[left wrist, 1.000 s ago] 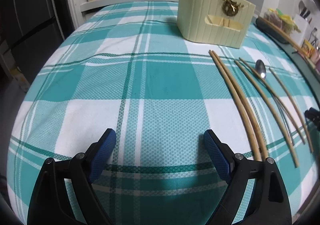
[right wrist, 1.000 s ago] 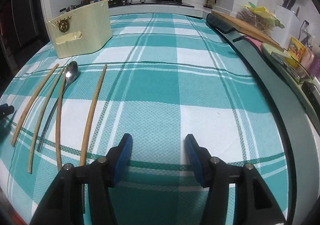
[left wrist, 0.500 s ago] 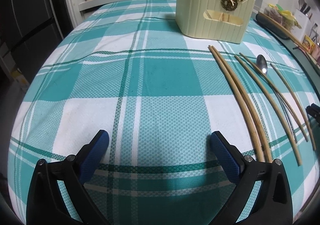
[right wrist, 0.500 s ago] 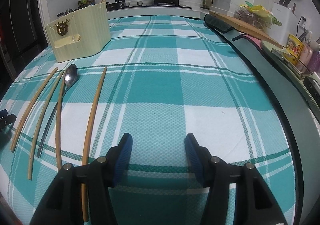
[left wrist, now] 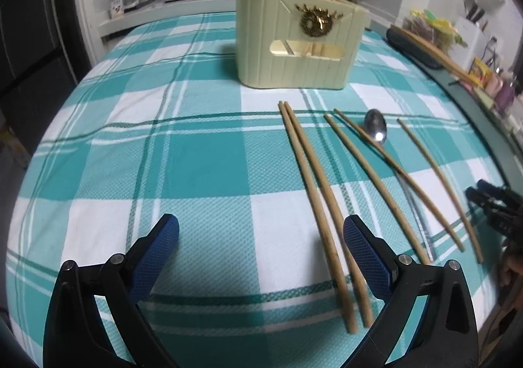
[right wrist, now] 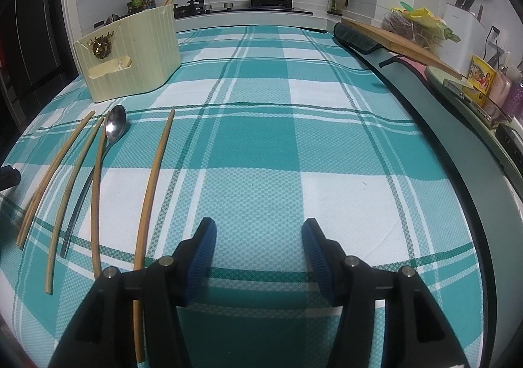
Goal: Organize utensils
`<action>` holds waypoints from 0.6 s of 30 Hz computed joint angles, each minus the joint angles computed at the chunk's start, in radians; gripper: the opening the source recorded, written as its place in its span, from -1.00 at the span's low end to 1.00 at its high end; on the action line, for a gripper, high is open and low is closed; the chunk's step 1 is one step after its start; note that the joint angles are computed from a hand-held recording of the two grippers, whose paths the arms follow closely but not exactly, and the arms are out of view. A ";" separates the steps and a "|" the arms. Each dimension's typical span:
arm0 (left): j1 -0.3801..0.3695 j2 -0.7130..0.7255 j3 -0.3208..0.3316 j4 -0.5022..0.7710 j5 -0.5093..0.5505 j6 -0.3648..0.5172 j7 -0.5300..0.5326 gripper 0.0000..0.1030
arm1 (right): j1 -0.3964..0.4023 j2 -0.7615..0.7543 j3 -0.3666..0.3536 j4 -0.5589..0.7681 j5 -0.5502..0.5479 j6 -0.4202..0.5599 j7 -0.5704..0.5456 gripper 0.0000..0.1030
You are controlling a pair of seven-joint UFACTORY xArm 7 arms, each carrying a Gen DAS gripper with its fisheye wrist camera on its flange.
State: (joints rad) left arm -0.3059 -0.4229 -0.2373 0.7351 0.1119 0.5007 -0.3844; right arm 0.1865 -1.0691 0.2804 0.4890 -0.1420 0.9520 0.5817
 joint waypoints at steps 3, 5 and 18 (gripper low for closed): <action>0.032 0.035 -0.040 0.021 0.062 0.012 -0.048 0.95 | 0.001 0.000 0.000 0.000 0.000 0.000 0.000 0.10; 0.037 0.053 -0.047 0.029 0.093 0.023 -0.064 0.94 | 0.001 -0.002 -0.002 -0.001 -0.001 0.000 -0.001 0.10; -0.006 0.072 -0.021 0.041 0.114 0.016 -0.047 -0.56 | 0.011 -0.022 -0.031 -0.012 0.020 -0.014 -0.008 0.10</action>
State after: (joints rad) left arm -0.3120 -0.3505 -0.2579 0.7757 0.2262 0.5163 -0.4314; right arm 0.1977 -1.0911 0.2490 0.4768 -0.1218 0.9383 0.5739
